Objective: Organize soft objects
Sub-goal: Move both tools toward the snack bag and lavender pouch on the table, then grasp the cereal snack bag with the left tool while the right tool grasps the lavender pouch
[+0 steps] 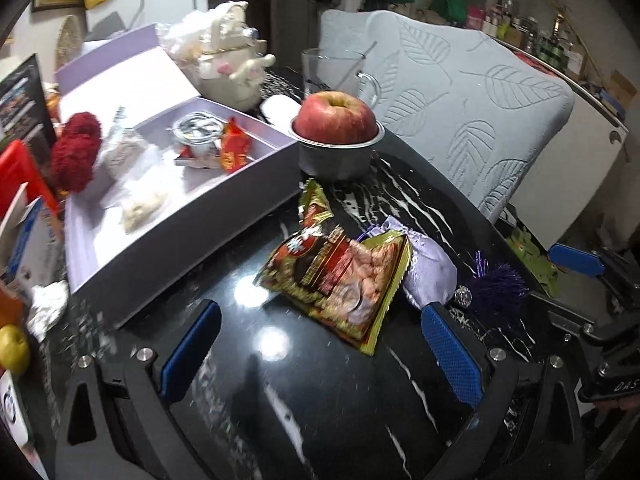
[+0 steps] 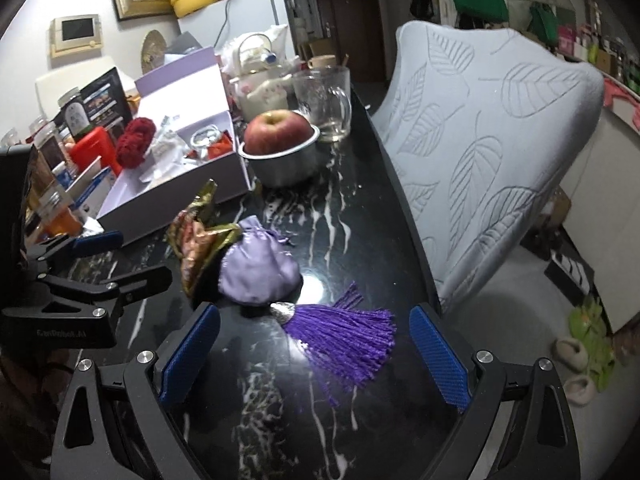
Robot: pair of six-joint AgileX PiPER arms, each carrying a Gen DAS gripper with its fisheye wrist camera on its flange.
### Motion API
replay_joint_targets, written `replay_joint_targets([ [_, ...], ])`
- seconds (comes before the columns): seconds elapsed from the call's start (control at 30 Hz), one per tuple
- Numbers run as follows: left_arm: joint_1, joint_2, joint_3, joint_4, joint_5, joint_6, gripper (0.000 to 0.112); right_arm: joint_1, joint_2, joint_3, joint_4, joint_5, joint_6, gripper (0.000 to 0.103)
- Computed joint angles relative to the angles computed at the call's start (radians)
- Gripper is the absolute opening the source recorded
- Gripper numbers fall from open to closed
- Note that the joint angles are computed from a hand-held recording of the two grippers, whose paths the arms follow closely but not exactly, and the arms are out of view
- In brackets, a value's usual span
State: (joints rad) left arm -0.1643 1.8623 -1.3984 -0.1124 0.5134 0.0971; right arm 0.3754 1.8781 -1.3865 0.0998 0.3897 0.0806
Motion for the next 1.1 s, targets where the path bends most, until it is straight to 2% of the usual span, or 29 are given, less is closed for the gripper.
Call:
replay_joint_targets([
  [0.23, 0.01, 0.135, -0.143, -0.036, 0.059, 0.087, 0.102, -0.023, 0.076, -0.088, 0.071, 0.048, -0.082, 0.097],
  [0.43, 0.03, 0.243, -0.295, -0.096, 0.153, 0.192, 0.102, -0.029, 0.121, -0.147, 0.098, 0.076, -0.126, 0.097],
  [0.57, 0.03, 0.282, -0.348, -0.102, 0.169, 0.239, 0.102, -0.029, 0.145, -0.178, 0.109, 0.097, -0.138, 0.097],
  [0.7, 0.043, 0.296, -0.354, -0.17, 0.173, 0.305, 0.102, -0.031, 0.161, -0.197, 0.121, 0.113, -0.144, 0.097],
  [0.73, 0.048, 0.305, -0.366, -0.189, 0.183, 0.319, 0.099, -0.033, 0.164, -0.201, 0.127, 0.117, -0.148, 0.097],
  [0.8, 0.059, 0.307, -0.362, -0.231, 0.184, 0.348, 0.082, -0.033, 0.17, -0.209, 0.13, 0.123, -0.153, 0.097],
  [0.87, 0.058, 0.286, -0.325, -0.236, 0.151, 0.364, 0.079, -0.035, 0.174, -0.213, 0.139, 0.125, -0.16, 0.097],
  [0.97, 0.066, 0.275, -0.314, -0.25, 0.162, 0.37, 0.075, -0.033, 0.183, -0.225, 0.142, 0.128, -0.163, 0.097],
  [1.1, 0.07, 0.216, -0.223, -0.255, 0.121, 0.368, 0.075, -0.03, 0.208, -0.256, 0.16, 0.133, -0.177, 0.097],
])
